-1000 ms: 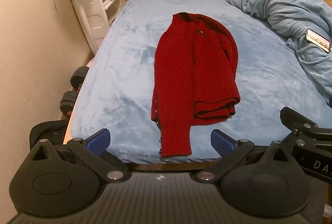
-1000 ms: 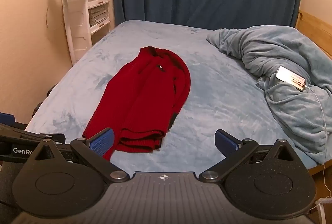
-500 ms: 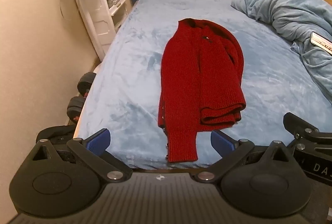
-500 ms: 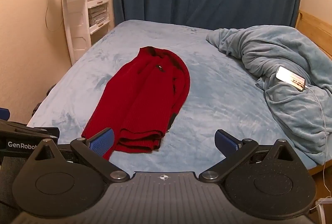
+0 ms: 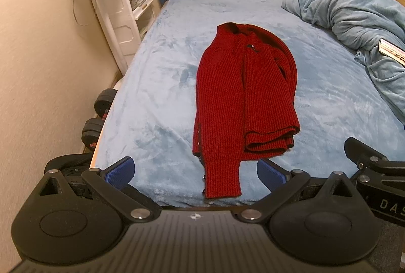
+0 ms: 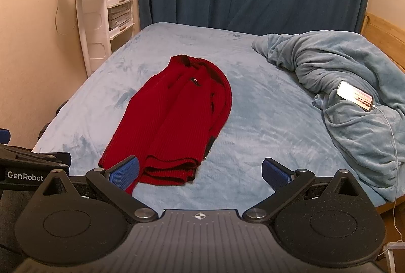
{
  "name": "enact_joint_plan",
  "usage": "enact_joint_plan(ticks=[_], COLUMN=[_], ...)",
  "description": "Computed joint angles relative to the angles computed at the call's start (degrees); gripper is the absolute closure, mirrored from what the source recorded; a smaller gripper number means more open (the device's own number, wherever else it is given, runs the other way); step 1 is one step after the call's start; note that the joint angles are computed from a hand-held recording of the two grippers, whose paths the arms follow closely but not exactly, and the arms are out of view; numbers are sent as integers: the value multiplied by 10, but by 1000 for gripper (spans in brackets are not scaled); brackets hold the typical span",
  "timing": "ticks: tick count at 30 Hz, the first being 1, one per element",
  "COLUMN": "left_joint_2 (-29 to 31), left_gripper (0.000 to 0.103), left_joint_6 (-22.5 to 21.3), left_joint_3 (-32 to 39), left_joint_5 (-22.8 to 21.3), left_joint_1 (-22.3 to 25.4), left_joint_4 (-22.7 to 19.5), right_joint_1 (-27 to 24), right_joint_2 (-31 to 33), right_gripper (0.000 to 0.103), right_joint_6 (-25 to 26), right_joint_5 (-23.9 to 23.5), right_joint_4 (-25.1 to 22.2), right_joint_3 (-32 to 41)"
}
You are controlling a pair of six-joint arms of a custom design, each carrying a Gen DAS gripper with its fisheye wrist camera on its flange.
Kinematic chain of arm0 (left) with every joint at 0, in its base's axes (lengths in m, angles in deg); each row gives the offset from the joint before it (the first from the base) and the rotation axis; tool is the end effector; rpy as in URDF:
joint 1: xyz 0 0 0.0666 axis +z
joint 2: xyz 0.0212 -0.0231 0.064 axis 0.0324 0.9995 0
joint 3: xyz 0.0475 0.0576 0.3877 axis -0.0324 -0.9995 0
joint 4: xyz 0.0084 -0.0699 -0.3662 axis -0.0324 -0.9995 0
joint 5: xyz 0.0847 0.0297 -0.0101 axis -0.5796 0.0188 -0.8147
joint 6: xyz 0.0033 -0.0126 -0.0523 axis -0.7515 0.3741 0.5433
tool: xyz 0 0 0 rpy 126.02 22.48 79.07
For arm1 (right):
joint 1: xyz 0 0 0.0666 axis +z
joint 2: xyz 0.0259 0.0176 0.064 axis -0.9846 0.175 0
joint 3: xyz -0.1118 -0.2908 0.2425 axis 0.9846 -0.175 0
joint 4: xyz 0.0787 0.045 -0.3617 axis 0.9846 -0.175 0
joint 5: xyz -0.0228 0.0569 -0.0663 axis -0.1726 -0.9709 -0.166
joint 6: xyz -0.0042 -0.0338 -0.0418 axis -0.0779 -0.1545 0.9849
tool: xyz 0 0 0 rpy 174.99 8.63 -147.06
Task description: Fold small clothes
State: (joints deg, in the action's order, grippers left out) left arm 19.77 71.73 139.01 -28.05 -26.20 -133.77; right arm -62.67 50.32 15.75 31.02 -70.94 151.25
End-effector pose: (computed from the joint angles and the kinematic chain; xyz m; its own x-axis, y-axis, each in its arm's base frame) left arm 0.5143 -0.2693 0.5844 -0.6379 0.4408 -0.6315 0.4504 0.8787 0.1584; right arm 0.4101 0.1061 0.5665 -0.5866 0.2606 -0.7668 0.4547 0.8895 -0.0456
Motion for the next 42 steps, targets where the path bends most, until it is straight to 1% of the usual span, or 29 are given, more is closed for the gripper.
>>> enact_joint_plan(ticks=[31,35,42], left_joint_2=[-3,-4,-3], left_gripper=[0,0,0], left_joint_6=[1,1,1], left_joint_3=[-6,-8,-8], left_joint_5=[0,0,2], left_joint_1=[-2,-2,-2], left_joint_4=[4,4,3], right_joint_1=[-1,-1,2], right_joint_2=[-1,-8,-7], right_gripper=[1,1,1], right_joint_6=[2,5,0], right_joint_5=[1,3,5], right_joint_4=[0,5,1], right_joint_3=[-3,-14,-12])
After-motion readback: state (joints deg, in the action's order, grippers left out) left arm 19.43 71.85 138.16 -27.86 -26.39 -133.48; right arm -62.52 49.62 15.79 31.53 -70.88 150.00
